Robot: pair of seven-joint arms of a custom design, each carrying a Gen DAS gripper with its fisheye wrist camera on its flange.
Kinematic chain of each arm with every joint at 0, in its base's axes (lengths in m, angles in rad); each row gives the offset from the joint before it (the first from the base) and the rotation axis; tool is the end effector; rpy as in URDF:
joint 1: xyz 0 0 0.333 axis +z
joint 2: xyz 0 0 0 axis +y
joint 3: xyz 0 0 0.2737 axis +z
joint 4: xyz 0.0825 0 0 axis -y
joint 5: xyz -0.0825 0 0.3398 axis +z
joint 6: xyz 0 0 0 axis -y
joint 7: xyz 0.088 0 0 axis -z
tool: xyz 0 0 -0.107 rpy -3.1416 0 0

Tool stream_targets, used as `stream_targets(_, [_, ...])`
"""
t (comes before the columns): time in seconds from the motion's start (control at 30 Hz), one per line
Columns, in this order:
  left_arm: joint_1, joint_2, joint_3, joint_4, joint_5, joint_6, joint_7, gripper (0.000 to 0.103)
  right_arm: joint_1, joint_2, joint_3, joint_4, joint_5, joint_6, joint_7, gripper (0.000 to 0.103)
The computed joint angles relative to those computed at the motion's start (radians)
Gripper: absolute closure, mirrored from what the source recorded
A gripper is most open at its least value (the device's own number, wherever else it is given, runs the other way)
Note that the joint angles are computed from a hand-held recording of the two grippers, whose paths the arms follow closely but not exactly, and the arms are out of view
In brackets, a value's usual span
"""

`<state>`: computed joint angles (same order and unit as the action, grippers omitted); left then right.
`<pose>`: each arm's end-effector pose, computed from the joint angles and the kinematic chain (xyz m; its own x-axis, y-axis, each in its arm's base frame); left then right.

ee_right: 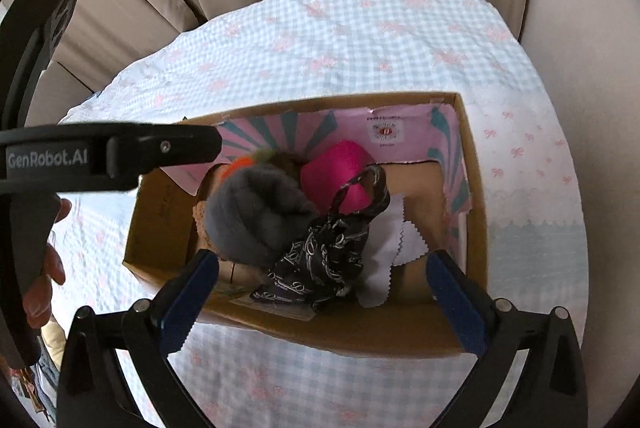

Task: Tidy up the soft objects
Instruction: 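Open both tools to drop the sock and fabric into the box, then lift both tools away from the box toward the green packet and black sock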

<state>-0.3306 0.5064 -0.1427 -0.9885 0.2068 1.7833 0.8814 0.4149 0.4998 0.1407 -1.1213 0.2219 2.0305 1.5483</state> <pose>0.5996 -0.2561 0.5657 0.2156 -0.9735 0.0767 -0.9235 -0.2288 -0.3079 0.5756 0.3422 0.5404 0.5019 -0.8196 -0.2762 -0.8380 -0.3818 -0.3899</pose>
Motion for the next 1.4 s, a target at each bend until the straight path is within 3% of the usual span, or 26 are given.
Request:
stream_targets(0.4, [-0.015,-0.128,-0.009,-0.072,0.043,0.019,-0.041,0.000,0.017,-0.048,-0.008,0.034,-0.036,-0.013,0.030,0.000])
stream_targets(0.7, [-0.025,-0.300,-0.034,-0.154,0.124,0.025,-0.103,0.000,0.046,-0.128,-0.009,0.065,-0.077,-0.023,0.060,0.000])
stream_targets(1.13, [0.067,-0.742,-0.131,-0.484,0.214,0.041,-0.227,0.000,0.148,-0.232,0.001,0.174,-0.218,-0.077,0.148,0.000])
stream_targets(1.27, [0.112,-0.887,-0.148,-0.589,0.208,0.034,-0.199,0.000,0.184,-0.293,0.013,0.131,-0.258,-0.051,0.194,0.000])
stream_targets(1.4, [0.141,-1.029,-0.128,-0.703,0.168,0.061,-0.131,0.000,0.240,-0.321,0.032,0.125,-0.343,-0.061,0.283,0.000])
